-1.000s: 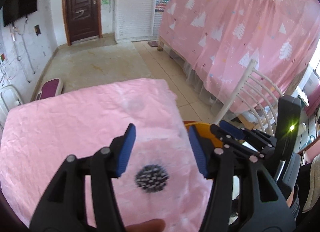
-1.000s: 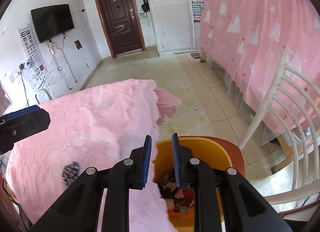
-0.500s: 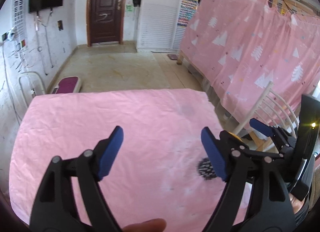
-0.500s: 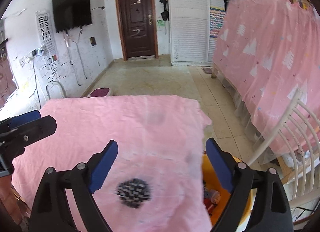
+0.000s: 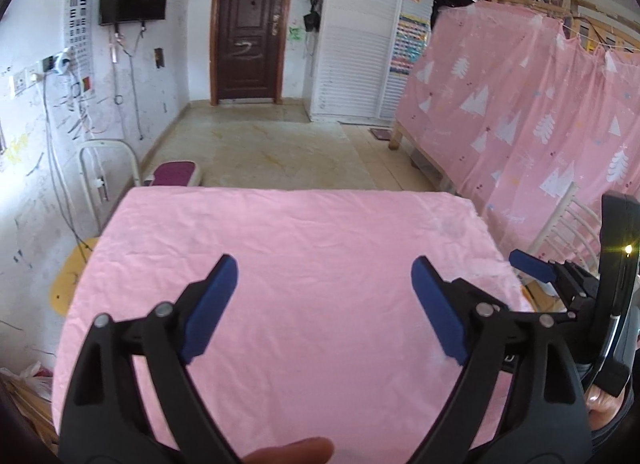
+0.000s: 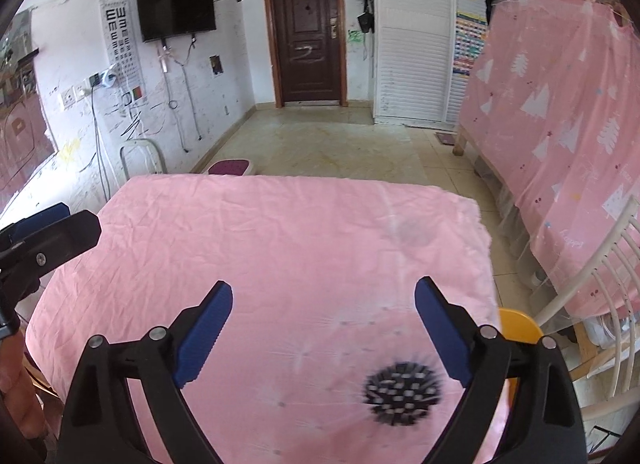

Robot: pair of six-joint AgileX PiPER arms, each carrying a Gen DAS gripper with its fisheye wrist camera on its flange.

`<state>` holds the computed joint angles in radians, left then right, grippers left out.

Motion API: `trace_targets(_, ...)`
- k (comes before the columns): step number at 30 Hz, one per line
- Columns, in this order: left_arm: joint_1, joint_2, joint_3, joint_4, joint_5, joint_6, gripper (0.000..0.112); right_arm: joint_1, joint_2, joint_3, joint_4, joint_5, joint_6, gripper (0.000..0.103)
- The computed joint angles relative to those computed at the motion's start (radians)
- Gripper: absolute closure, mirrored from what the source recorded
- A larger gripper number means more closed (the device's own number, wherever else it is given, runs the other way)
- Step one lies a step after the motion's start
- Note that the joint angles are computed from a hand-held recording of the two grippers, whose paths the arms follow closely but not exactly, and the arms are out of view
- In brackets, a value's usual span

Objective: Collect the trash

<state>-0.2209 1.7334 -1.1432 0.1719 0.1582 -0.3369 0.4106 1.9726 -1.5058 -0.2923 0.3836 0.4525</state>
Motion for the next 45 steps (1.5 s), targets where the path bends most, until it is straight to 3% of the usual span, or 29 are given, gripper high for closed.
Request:
trace_targets(12,0.117,-0.010,0.049,-0.281,-0.030,0.314,0.027,0.052,0.079,-0.111,0.009,0.042,-0.003,0.020)
trace_targets(25,0.126,-0.008,0.047,-0.233,-0.026,0.264,0.027,0.054,0.078,-0.107,0.015,0.033,-0.016,0.020)
trace_targets(45,0.156,0.004,0.039,-0.320,-0.021,0.353,0.027,0.056,0.077,-0.109,0.012,0.034,-0.018,0.019)
